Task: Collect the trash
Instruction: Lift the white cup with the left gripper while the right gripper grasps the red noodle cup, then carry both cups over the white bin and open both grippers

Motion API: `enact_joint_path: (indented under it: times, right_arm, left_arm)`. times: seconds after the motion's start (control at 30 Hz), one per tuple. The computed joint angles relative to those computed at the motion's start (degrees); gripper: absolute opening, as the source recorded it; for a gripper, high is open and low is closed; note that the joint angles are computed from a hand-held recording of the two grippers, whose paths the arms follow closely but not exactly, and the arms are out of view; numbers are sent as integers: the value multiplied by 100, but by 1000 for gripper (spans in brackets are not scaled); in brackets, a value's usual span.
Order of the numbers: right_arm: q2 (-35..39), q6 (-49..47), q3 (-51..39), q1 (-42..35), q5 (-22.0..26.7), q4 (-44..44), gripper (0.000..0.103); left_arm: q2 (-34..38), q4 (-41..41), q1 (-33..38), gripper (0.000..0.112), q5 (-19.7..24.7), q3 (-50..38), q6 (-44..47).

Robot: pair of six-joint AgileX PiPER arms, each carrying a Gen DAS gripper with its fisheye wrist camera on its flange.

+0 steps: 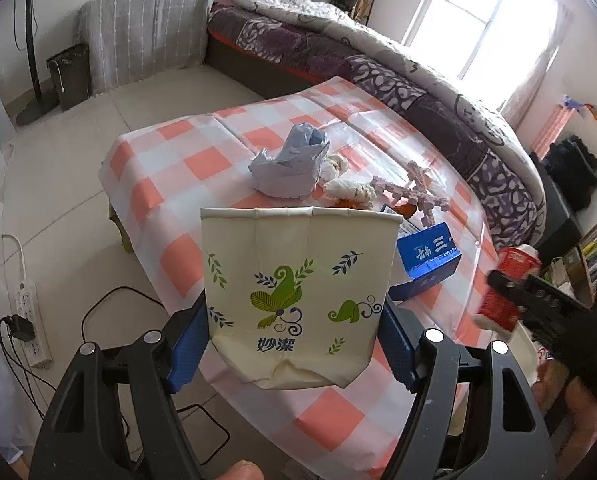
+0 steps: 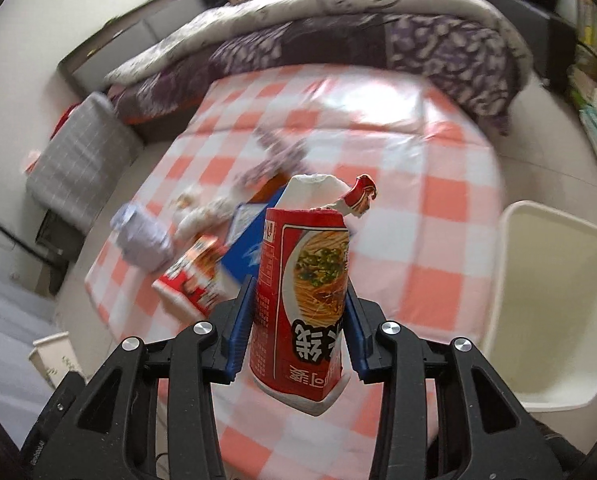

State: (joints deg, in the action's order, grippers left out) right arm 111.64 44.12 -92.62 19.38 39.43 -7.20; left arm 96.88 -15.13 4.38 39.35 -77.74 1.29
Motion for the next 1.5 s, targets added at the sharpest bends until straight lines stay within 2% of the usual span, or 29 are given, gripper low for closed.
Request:
enact_joint_path:
  times: [0.1,0.17,0.47,0.57,0.6,0.63,0.7,0.83,0.97,1.07,1.17,1.5]
  right_arm:
    - [-187,487,229,-188,98,-480,39]
    - [-250,622,381,-375,182,-494,39]
    - [-162,199,754,-1504,805,485,41]
    - [-236,170,983,-1757,870,659,50]
    - [-340,247,1121,-1811,840,614,53]
    - [-394,292,1172,-1862,817,572,65]
    - [-589,486,1364,-1977,641,395,75]
    - [-1038,718,1687,-2068,327,4,80]
    - [-1489,1452,1914,-2122,47,-1089,85]
    - [-1781,1959,2035,-2173,-76,-1840,88]
    - [-2014,2223,2168,-2296,-166,-2252,90]
    - [-2536,2513,2496,-3072,-598,-2357,91]
  left_arm:
    - [-42,-78,-11,73,-28,8,46]
    - [-81,-149,-15,73,-41,38,100]
    - [20,-50,-326,73,-80,-37,-9]
    - [131,24,-515,73,-72,-124,-123]
    - [162,21,-560,73,-69,-145,-128]
    - [202,32,-645,73,-73,-169,-159]
    - [283,75,-825,73,-82,-229,-226]
    - [408,-20,-1196,73,-79,-273,-131]
    - [510,221,-1774,73,-180,-342,-238]
    - [685,114,-2241,73,-116,-557,-194]
    - [924,334,-2791,74,-78,-871,-326]
    - [2166,499,-4014,75,678,-2714,-673]
